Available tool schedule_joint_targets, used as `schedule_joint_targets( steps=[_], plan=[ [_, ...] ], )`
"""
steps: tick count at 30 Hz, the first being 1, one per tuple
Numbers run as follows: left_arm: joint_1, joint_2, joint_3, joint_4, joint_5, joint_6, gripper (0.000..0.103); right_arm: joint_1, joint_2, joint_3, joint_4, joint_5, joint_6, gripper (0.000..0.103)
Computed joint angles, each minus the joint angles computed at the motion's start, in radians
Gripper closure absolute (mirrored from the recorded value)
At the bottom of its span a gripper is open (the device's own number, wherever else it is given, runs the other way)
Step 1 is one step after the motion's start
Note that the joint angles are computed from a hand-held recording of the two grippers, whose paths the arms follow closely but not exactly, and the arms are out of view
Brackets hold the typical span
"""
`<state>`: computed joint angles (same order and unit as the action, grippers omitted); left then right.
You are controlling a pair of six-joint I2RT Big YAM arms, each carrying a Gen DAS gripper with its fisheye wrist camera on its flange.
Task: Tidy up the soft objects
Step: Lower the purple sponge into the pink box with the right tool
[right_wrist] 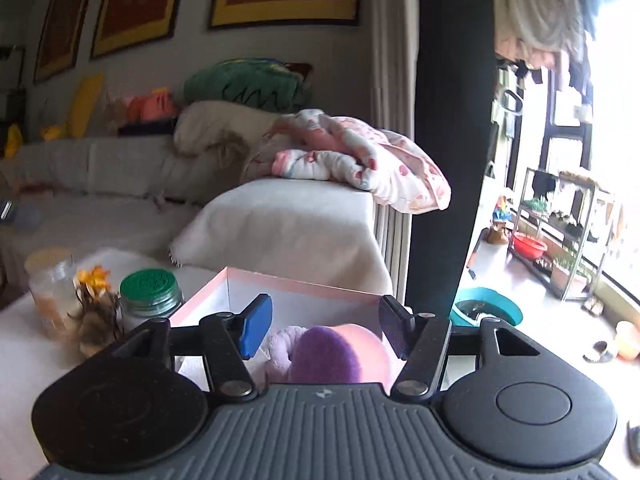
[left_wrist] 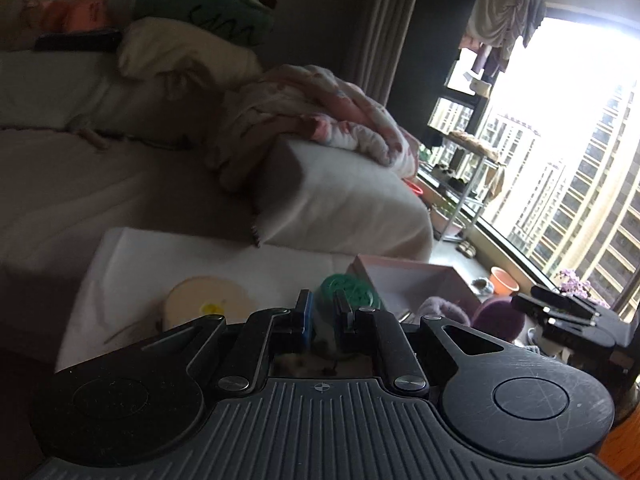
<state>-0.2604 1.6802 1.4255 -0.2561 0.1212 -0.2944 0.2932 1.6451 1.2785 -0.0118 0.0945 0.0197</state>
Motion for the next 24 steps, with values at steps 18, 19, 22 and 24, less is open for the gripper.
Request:
schedule_joint_targets(
  steps=[18, 19, 22, 24],
  plan=[
    [-0.011, -0.012, -0.168, 0.096, 0.102, -0.046, 0.091, 0.015, 0.364, 0.551, -0.51, -0.304, 0.152, 0.073],
    [-0.007, -0.014, -0.172, 0.093, 0.09, -0.049, 0.091, 0.02, 0.384, 0.58, -0.528, -0.273, 0.149, 0.073],
    [0.002, -0.022, -0.188, 0.083, 0.024, -0.059, 0.091, 0.019, 0.433, 0.667, -0.586, -0.233, 0.162, 0.072],
    [0.002, -0.022, -0.193, 0.076, -0.061, -0.052, 0.091, 0.02, 0.429, 0.668, -0.59, -0.214, 0.132, 0.068]
  ],
)
